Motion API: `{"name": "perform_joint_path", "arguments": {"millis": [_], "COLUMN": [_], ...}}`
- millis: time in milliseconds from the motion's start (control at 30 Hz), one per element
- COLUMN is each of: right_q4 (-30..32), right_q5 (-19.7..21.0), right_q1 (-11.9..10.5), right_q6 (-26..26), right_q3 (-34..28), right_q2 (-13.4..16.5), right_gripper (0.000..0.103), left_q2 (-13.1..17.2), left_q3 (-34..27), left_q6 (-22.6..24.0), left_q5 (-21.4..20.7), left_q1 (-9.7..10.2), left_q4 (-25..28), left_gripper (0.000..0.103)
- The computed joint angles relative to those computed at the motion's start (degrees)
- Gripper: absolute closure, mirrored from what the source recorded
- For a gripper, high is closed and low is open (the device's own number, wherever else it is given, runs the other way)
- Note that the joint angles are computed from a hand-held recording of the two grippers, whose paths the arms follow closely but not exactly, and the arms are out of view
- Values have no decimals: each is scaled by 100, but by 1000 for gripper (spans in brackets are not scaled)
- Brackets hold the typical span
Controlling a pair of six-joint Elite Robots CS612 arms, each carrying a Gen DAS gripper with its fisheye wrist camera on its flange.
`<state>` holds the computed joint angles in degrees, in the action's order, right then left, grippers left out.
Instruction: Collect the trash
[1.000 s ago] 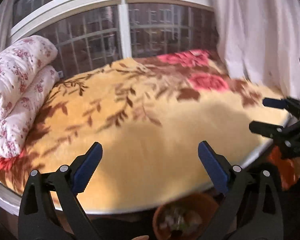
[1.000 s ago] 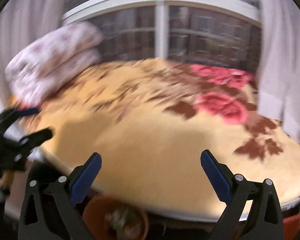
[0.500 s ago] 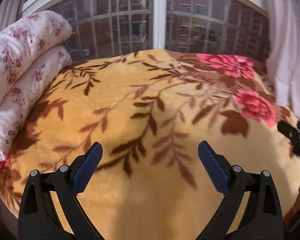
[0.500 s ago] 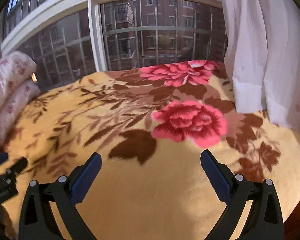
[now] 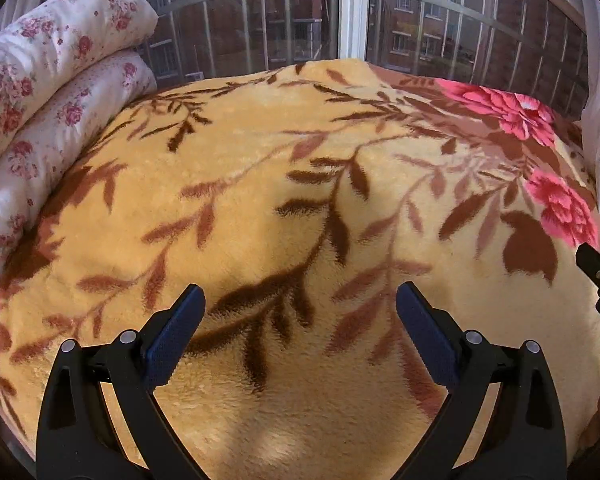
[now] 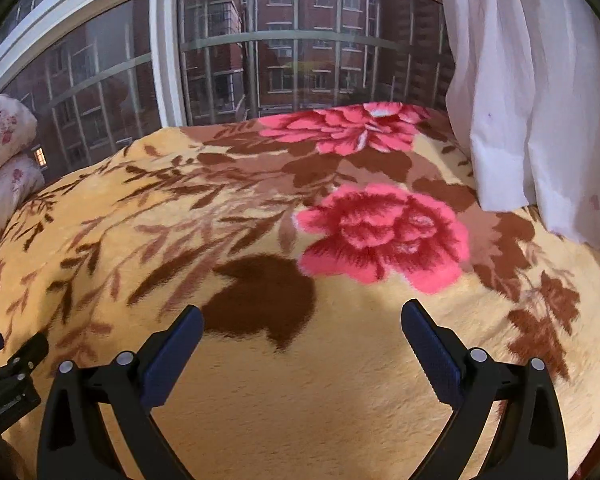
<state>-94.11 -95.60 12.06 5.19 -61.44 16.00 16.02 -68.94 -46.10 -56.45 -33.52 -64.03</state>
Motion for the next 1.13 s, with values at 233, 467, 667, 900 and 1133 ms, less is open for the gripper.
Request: {"name": "perform_joint_path", "arguments": {"millis": [233, 467, 667, 900, 1133], "right_q4": [6, -64, -110, -106, -104], "right_q5": [-56, -252, -403, -497, -506], "right_q1": [-5, 50, 91, 106, 106], "right_q6": [104, -72, -203, -239, -239], "right_q3": [-25, -24, -10, 14, 3], "right_q2": [34, 57, 69, 70, 76], "right_gripper": [5, 5, 5, 5, 5], "left_q2": [17, 30, 85, 98, 113], "left_q3": [23, 39, -22, -43, -85], "left_q6": [8, 46, 77, 42, -195], "left_q5": [-92, -189, -68, -87, -425], "left_q1": [19, 35, 18, 25, 102], "left_q4": [-29, -61, -182, -188, -84], "left_gripper": [9, 9, 9, 9, 9]}}
